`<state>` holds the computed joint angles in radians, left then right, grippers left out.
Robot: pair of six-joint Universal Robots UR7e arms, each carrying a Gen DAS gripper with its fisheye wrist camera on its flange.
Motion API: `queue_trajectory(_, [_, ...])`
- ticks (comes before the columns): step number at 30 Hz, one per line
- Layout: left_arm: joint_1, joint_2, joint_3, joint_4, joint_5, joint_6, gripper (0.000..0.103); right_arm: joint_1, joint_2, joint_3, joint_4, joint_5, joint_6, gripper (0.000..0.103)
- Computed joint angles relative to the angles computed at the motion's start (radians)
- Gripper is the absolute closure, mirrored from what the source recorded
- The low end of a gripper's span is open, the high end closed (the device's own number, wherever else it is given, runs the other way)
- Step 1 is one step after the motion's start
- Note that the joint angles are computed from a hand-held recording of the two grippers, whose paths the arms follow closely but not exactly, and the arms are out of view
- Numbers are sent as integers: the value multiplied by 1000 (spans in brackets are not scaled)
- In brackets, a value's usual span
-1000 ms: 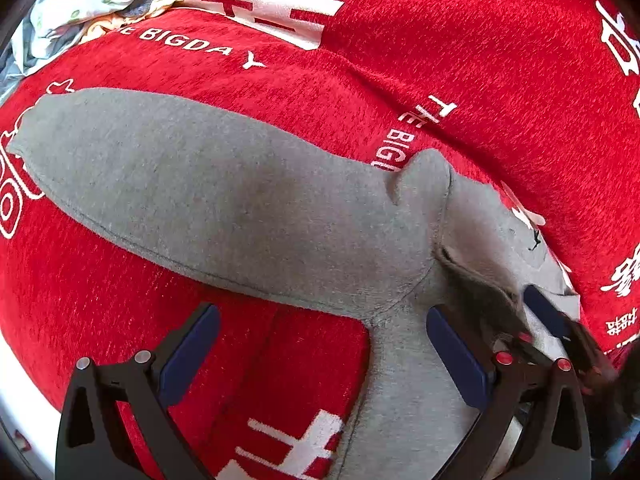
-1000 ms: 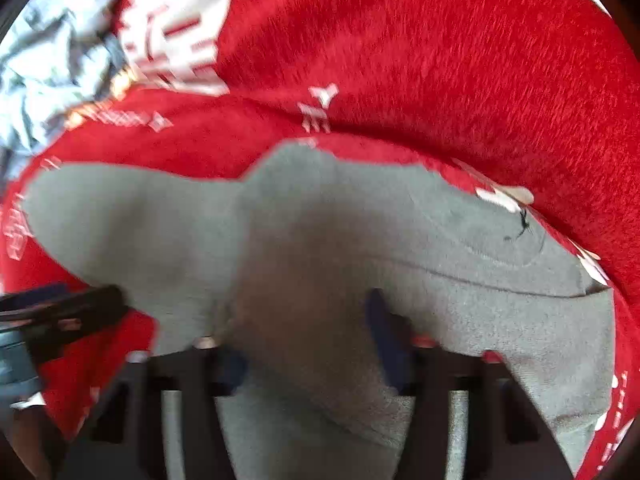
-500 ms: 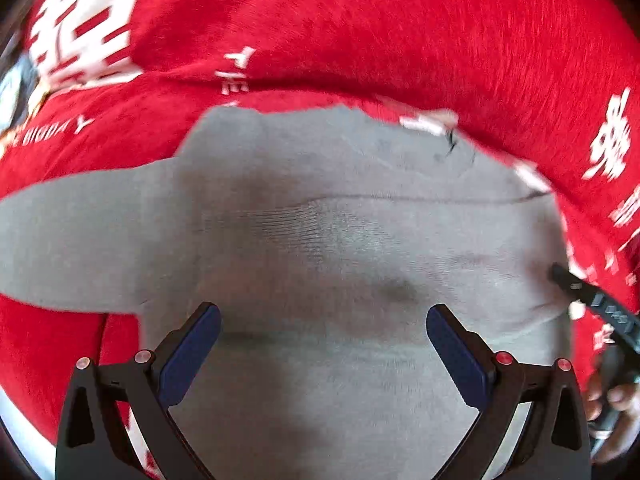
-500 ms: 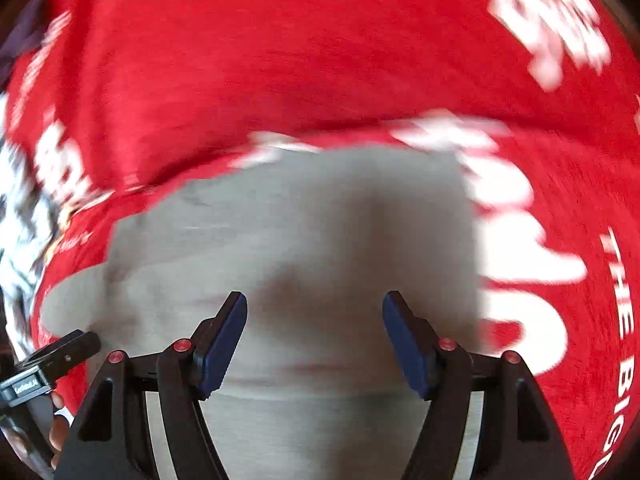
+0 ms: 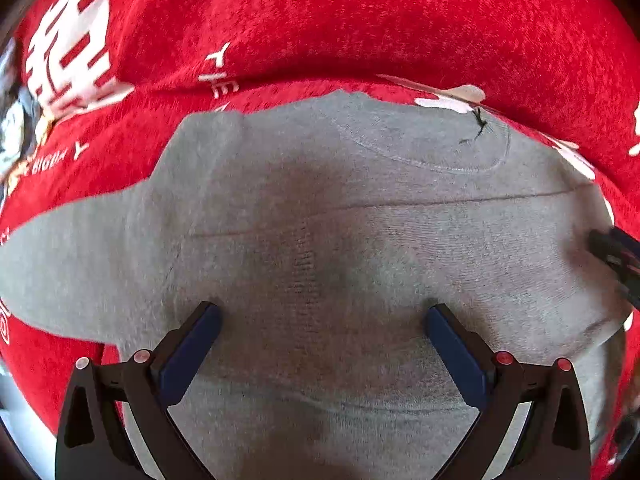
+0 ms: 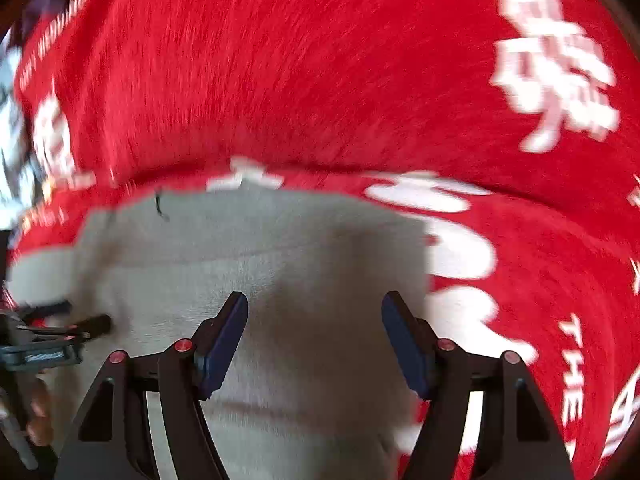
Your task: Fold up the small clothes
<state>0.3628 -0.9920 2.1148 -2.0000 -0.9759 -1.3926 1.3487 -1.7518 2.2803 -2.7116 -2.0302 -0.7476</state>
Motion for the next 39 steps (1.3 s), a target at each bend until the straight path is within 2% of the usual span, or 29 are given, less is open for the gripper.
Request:
queue_trajectory(1, [4,3,-2,-4,0,4,0,-8,56,-5,-58,-44,-12,30])
queue_trajectory(2, [11,3,-4,-9,0,8,0,-8,71,-13,-77,-47,4,23])
queue_trajectory(3, [17,4,-6,-9,-2,10,0,-25,75,-27,-85,-8,25,23])
queue_trajectory(5, [28,5,-20,5,-11,10,0,-32,86,-69,-22,-6,75,23])
queue_trajectory(7, [26,-2,-23,14,-19,-10,0,-6,65,-80,23,-32,109,22])
queue_trajectory(8, [17,-11,-11,-3,-20,-17,0,-5,37,-75,51,-9,102,22])
queue_trajectory(10, [1,-14,3,-17,-32,-21,0,-14,-56,-33,114,59,64,22])
queue_trajectory(12, [-20,6,4,4,-16,-16,0,-27,-145,26,170,57,1,22])
queue_trajectory(14, [-39,6,11,7,-4,-18,0,-45,-193,107,91,-8,-108,23])
queue_trajectory(15, [-41,2,5,22,-17,-29,0,-40,-228,149,18,7,-170,22])
queue_trajectory(16, [-46,-8,2,33,-28,-43,0,-33,-243,169,-14,-6,-190,22])
queue_trajectory(18, [-70,-30,14,23,-14,-62,0,13,-258,156,29,-56,-134,22])
queue_trajectory(20, [-71,-26,8,37,-12,-69,0,33,-276,139,91,-21,-82,22])
queue_trajectory(23, [-51,-10,11,26,-38,-63,0,92,-238,166,49,-51,-30,22])
queue_trajectory(25, [-68,-7,24,29,-3,-63,0,108,-198,180,54,-67,6,22])
queue_trajectory(26, [-71,-6,22,36,-5,-62,0,115,-160,179,89,-103,59,22])
queue_trajectory(28, [-84,-21,25,46,-11,-71,0,114,-142,213,47,-152,71,22])
queue_trajectory(29, [-96,-37,36,40,-9,-77,0,128,-160,225,32,-150,67,22])
queue_trajectory(32, [-125,-79,65,40,-14,-108,0,138,-242,245,148,-84,107,22])
queue_trajectory(34, [-142,-107,89,26,-31,-129,0,158,-289,281,160,-92,113,22])
queue_trajectory(37, [-135,-125,134,-50,-104,-142,0,150,-371,316,256,-55,129,22])
queue_trajectory(38, [-138,-116,134,-35,-107,-147,0,154,-380,344,249,-68,131,21])
queue_trajectory(39, [-154,-103,126,-7,-85,-146,0,179,-390,379,200,-106,94,20])
